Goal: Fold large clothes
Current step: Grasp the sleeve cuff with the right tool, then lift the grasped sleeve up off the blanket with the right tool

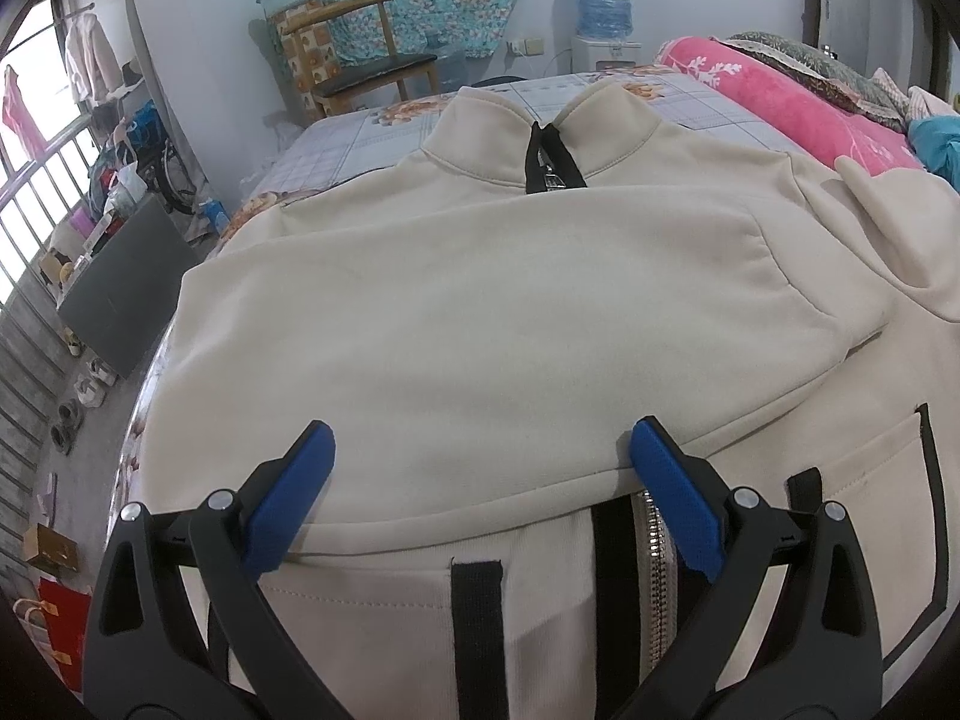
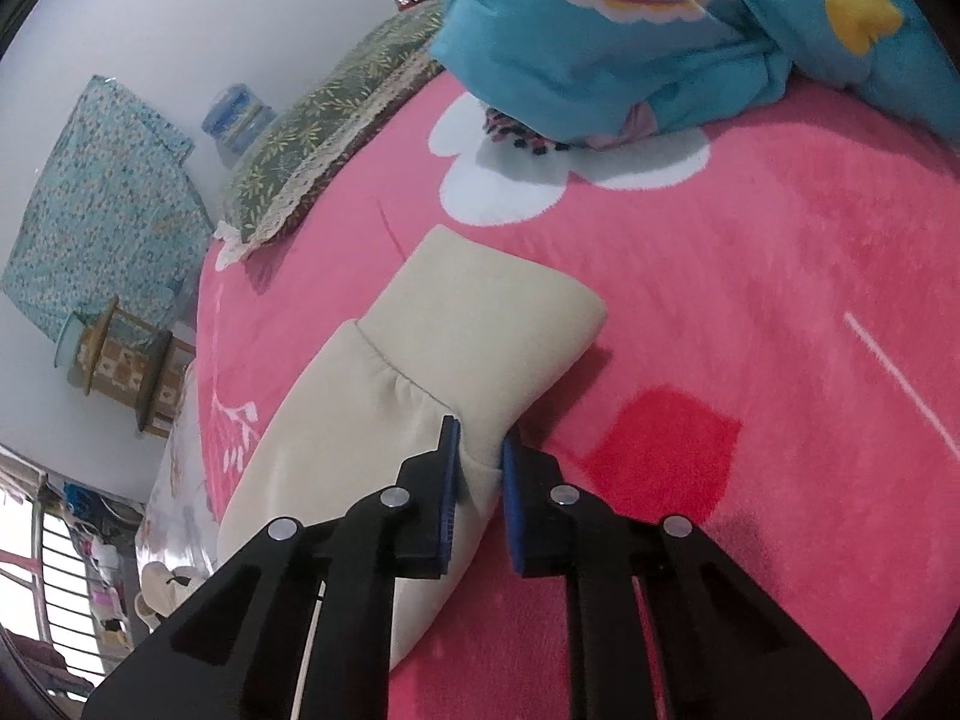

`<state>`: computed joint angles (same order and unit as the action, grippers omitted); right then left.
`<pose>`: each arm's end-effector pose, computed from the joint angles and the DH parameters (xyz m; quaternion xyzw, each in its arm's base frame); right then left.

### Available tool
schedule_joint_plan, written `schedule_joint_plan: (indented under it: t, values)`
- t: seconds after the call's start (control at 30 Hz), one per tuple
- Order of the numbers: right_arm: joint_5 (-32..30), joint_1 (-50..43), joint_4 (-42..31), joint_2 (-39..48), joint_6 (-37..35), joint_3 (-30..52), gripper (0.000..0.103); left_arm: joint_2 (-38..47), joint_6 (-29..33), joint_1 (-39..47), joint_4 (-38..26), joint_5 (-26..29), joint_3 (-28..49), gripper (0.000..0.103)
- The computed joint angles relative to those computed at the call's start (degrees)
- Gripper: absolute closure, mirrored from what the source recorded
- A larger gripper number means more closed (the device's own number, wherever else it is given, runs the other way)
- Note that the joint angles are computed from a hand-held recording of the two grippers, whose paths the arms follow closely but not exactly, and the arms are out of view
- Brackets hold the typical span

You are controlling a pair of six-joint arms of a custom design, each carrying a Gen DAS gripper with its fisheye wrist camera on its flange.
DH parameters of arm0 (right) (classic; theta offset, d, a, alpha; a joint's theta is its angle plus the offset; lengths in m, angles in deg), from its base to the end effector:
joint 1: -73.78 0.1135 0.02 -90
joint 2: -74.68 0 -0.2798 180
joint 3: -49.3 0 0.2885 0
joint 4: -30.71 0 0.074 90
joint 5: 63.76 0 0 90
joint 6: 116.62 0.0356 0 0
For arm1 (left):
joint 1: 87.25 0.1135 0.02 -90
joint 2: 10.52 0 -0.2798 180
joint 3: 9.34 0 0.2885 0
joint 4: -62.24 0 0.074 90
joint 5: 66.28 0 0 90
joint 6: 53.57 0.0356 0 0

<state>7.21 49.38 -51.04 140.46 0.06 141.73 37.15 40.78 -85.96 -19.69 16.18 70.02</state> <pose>0.2094 -0.0822 0.4098 0.3609 0.8703 0.1636 0.2926 0.1468 0.0080 0.3879 0.0027 0.9386 0.0785 0.3359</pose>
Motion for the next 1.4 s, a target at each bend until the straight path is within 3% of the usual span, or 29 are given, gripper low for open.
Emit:
schedule_joint_plan:
  t: [0.57,0.77,1.07,1.23,1.4]
  values:
    - [-1.7,1.2,-3.4,-2.2,-0.6,7.5,0.091,0.0,-0.1,0.1,-0.1,0.2,0.1,0.007]
    - [-1.1,3.4,-5.7,-2.3,-0.4,11.9,0.091,0.4,0.5,2.2,-0.4,2.6,0.3,0.007]
    - [3.2,12.7,-10.5,-1.3,3.0,23.5,0.092,2.4,2.8,10.0,-1.7,11.9,1.0,0.007]
    - [9.5,22.4,-13.5,1.3,6.9,32.8,0.092,3.4,5.4,15.5,-5.1,16.6,4.4,0.007]
    - [19.8,36.5,-16.4,5.4,12.3,42.2,0.092,3.8,15.6,30.4,-12.7,28.7,13.3,0.007]
